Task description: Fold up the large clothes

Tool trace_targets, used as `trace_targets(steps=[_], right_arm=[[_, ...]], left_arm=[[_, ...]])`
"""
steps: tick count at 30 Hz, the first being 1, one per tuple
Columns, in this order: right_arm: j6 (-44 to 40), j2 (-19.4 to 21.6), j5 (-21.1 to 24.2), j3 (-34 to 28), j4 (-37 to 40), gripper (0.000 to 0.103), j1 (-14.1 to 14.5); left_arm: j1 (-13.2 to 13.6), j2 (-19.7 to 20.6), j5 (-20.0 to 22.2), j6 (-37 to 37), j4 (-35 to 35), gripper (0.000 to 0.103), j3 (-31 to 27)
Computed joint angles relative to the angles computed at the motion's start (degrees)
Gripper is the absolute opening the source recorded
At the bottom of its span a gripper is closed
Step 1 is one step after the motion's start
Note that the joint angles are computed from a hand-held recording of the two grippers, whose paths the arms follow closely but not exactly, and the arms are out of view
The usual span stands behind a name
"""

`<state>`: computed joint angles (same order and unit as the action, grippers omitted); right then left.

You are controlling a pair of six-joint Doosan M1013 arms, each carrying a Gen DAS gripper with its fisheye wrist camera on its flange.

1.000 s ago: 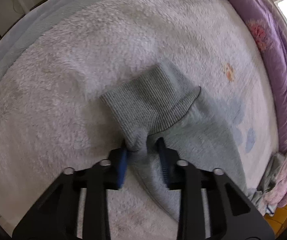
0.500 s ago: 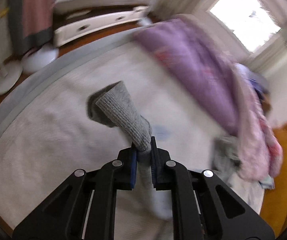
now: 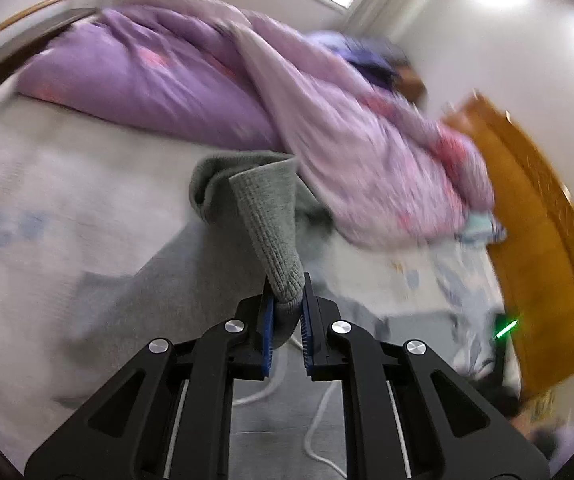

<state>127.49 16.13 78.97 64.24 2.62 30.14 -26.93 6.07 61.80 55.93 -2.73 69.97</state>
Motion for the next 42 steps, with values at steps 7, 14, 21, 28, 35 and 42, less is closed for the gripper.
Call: trace_targets(steps=[7,14,21,28,35,42], right_arm=[[0.43,-6.95,1.02,7.18,-6.92,0.006,-11.80],[6.34,-10.17,2.19,14.24,-6.04,0.007,-21.73],[15.30,-12.05,-1.53,20.15,0.96,0.047,-29.48],[21.56,-11.43,-3.84,24.05,7.00,0.055,-32.91],[22.17,-12.09,-9.39,27.34,7.28,0.048,-33.27],[22.90,-13.48,-10.69,24.06,-6.88,0.005,-27.73]], left_arm=[[-6.74,6.74,3.16,-0.56,-1.59,0.011,0.11],[-10.03,11.01,8.94,2.07,-4.37,0.011,0.48],[-11.69,12.51,12.08,1.78,-3.10,0.014,1.91],[-11.70,13.10,12.23,3.81,-7.02,0.043,1.03],[-9.59,11.31,8.57,6.25,-18.71,0.053,3.62],[-7.15,6.79,4.97,1.39,-21.00,0.058,7.61]])
